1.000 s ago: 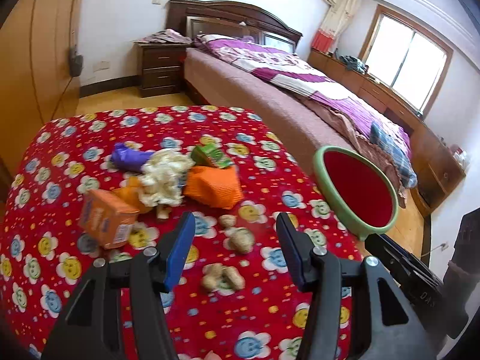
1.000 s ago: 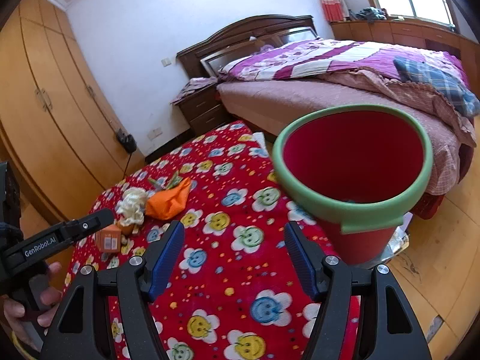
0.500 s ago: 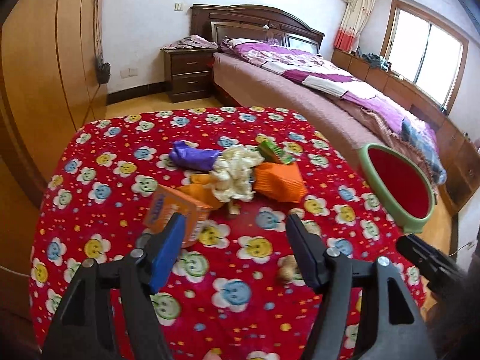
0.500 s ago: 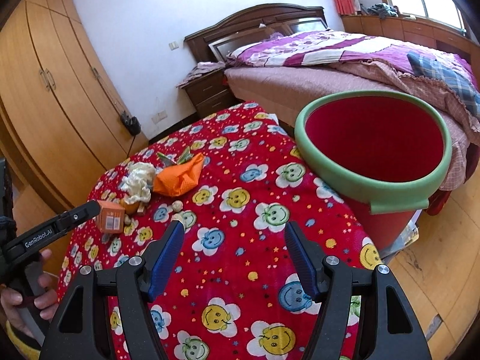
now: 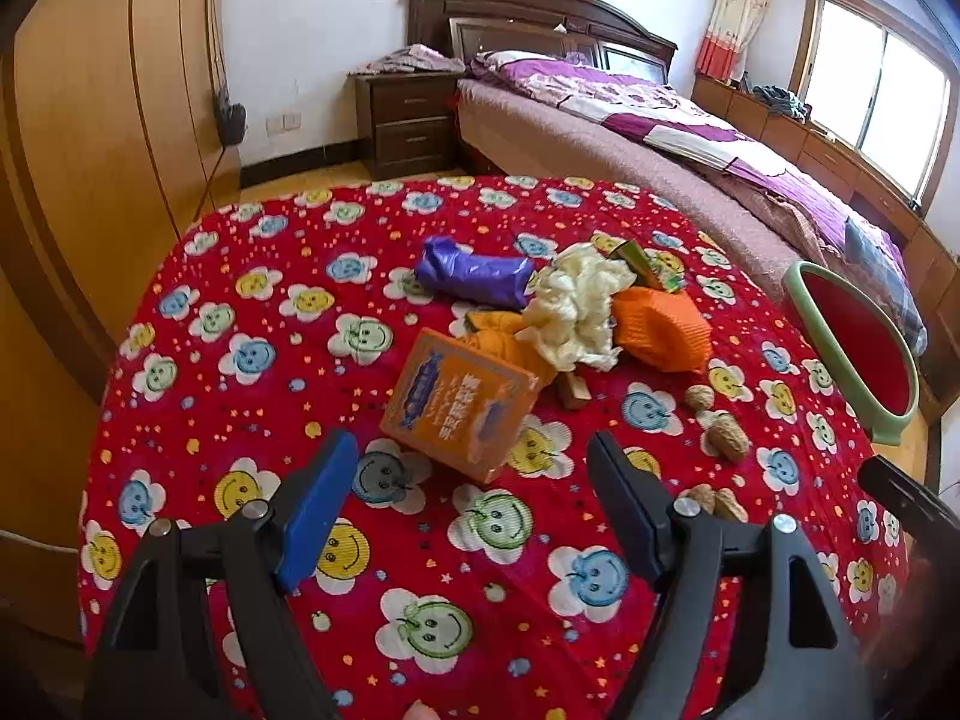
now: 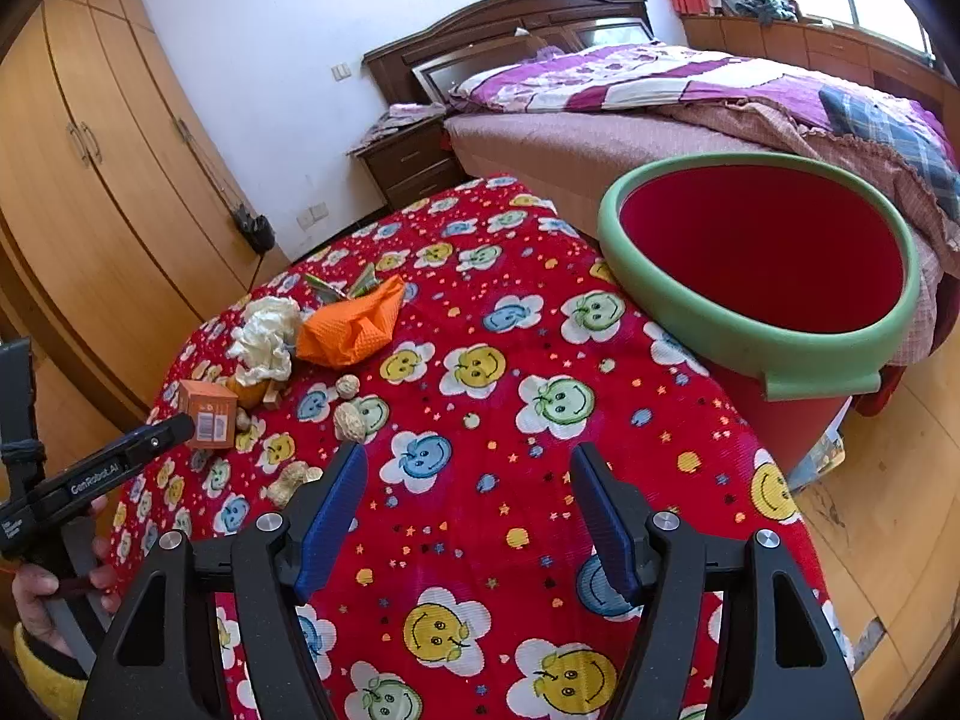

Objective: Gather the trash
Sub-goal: 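Move both grippers back toward the remaining items on the table, then grasp the orange printed box with the left gripper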

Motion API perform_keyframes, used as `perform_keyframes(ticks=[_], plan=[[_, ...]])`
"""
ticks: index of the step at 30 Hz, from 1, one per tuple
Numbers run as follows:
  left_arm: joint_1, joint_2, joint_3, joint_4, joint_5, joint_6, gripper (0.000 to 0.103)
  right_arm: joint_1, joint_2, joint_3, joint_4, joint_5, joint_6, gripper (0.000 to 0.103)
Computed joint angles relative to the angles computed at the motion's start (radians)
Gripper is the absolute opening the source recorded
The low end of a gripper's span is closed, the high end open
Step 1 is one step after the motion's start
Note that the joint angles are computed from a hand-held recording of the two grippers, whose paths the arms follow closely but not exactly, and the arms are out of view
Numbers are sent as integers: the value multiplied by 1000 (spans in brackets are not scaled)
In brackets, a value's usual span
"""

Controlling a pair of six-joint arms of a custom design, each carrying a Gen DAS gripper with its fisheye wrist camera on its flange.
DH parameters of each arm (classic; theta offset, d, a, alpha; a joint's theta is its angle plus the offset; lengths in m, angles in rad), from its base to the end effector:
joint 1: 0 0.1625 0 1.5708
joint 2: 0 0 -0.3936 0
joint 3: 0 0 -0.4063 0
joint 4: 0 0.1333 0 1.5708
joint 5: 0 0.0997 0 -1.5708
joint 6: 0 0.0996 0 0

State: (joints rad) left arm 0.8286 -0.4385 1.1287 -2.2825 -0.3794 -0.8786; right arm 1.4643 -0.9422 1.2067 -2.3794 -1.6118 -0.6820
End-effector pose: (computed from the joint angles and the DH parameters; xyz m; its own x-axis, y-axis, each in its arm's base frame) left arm -0.3541 -0.7202 0.0362 -0.7030 -0.4169 -0.5762 0.2108 0.6516 -0.7287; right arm 0.0477 -0.7699 0.3411 -0.8268 -0.4374 0.3535 -0.5542 0.7407 -0.3797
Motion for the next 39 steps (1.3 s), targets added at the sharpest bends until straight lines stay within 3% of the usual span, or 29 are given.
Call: perform_keyframes(ticks=[9, 15, 18, 23, 25, 31, 33, 39], plan=[[34, 35, -65, 5, 36, 51, 78, 1, 11, -2, 7, -23, 1, 71], [58, 40, -76, -53, -23, 101, 78, 0, 19, -12, 14, -30, 12, 72], [68, 36, -65, -94, -76, 90, 62, 0, 22, -18, 24, -31, 20, 72], [62, 28, -27, -212, -89, 139, 59, 4, 27, -22, 21, -30, 13, 72], [55, 22, -17, -229, -73, 146, 59, 9, 30, -25, 14, -28, 2, 78], [55, -27, -15, -40, -21, -40, 59, 41, 61, -65, 31, -6, -38, 79], [62, -43, -27, 75, -4, -141, 59, 55, 77, -80, 34, -12, -57, 79], [89, -51, -69, 199, 16, -226, 59, 88, 148, -158, 75, -31, -66, 79]])
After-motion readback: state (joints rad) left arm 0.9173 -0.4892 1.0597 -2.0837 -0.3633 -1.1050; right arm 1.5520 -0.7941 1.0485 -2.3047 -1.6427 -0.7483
